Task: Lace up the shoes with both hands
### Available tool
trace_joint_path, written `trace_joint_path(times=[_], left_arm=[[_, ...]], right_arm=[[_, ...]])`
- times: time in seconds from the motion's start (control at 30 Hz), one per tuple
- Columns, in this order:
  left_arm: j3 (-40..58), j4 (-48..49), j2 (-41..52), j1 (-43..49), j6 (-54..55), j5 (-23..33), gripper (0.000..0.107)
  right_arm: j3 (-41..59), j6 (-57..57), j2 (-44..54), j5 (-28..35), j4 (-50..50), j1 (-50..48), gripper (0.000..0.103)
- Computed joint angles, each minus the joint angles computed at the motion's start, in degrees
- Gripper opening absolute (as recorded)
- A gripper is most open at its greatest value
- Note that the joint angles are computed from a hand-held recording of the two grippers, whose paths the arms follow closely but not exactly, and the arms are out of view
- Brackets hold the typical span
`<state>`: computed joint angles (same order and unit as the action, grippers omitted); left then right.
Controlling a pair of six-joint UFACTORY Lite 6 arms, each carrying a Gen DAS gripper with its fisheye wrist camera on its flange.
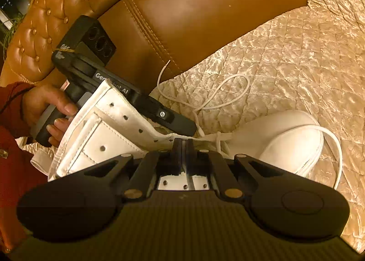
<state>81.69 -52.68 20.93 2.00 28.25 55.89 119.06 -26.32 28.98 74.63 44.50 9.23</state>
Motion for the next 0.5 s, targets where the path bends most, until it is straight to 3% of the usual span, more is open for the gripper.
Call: trace_joint_path(times=[0.07, 0.1, 0.17, 0.23, 0.37, 0.5], left_arm=[[0.0, 6.3, -3.9, -3.8, 1.1, -5.7, 0.000], [-0.3, 9.9, -5.9, -5.6, 0.9, -9.3, 0.000], [0.7, 12.1, -6.9, -6.3, 1.8, -11.7, 0.000], [3.1, 10.4, -5.4, -4.5, 1.9, -9.2, 0.000], [9.4, 5.2, 1.4, 0.3, -2.9, 4.5, 0.000], [9.0, 5.6, 2.6, 1.5, -7.2, 6.0, 0.001]], right_arm=[[-0.3, 1.6, -0.3, -0.3, -0.2, 0.0, 0.006], [-0.4, 2.9, -0.5, -0.6, -0.9, 0.1, 0.012], [-0.9, 5.1, -0.9, -0.7, -1.4, -0.5, 0.015], [-4.0, 4.5, -2.8, -1.4, 0.5, -2.0, 0.016], [-6.7, 3.0, -4.7, -2.1, 1.3, -3.0, 0.020], [-4.3, 2.5, -3.4, -1.3, 0.0, -1.9, 0.020]])
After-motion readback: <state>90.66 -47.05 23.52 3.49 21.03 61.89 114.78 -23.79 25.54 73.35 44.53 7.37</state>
